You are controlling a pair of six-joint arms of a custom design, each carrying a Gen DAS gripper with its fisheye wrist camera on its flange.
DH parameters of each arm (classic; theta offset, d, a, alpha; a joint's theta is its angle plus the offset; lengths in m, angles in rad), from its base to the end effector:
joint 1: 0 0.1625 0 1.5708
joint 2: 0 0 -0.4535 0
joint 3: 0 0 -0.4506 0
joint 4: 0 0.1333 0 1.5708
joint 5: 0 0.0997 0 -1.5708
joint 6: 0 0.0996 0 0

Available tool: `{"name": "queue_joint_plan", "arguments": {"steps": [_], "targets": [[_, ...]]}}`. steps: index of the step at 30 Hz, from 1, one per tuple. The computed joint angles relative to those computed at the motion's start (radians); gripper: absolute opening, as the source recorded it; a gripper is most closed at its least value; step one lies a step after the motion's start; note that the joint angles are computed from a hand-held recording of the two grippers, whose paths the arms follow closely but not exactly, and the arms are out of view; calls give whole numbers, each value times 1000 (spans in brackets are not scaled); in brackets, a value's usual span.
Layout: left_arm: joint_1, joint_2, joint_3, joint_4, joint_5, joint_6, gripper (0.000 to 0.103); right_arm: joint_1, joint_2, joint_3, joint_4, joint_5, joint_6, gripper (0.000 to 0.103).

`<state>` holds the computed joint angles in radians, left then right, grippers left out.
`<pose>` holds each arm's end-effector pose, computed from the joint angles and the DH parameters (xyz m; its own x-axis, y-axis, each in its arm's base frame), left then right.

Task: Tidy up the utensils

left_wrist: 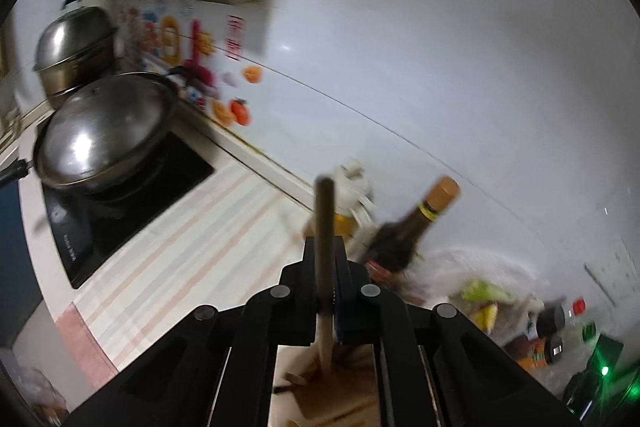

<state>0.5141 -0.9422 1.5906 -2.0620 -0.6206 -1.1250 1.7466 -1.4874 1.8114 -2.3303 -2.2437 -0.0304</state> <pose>-0.5174 -0.5383 0.1844 -0.8514 -0.1929 -0.4877 0.2129 0.7228 -0.6575 0.1730 -0.5667 0.4424 -0.8107 0.0949 0.5776 -0.1833 0.8960 -0.4045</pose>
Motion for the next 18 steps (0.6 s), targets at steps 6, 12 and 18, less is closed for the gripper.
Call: {"name": "queue_joint_plan", "arguments": {"steps": [6,12,18], "targets": [[-24,-16,-12,137,-40,-117,13,9,-21,-1,6,4,-25,92],[-100,-43,-18,422,64,-342,94,41,-55,22,-41,14,-164,101],[-176,-17,-60,830,53,-660,103,91,-113,70,-109,38,-330,103]]}}
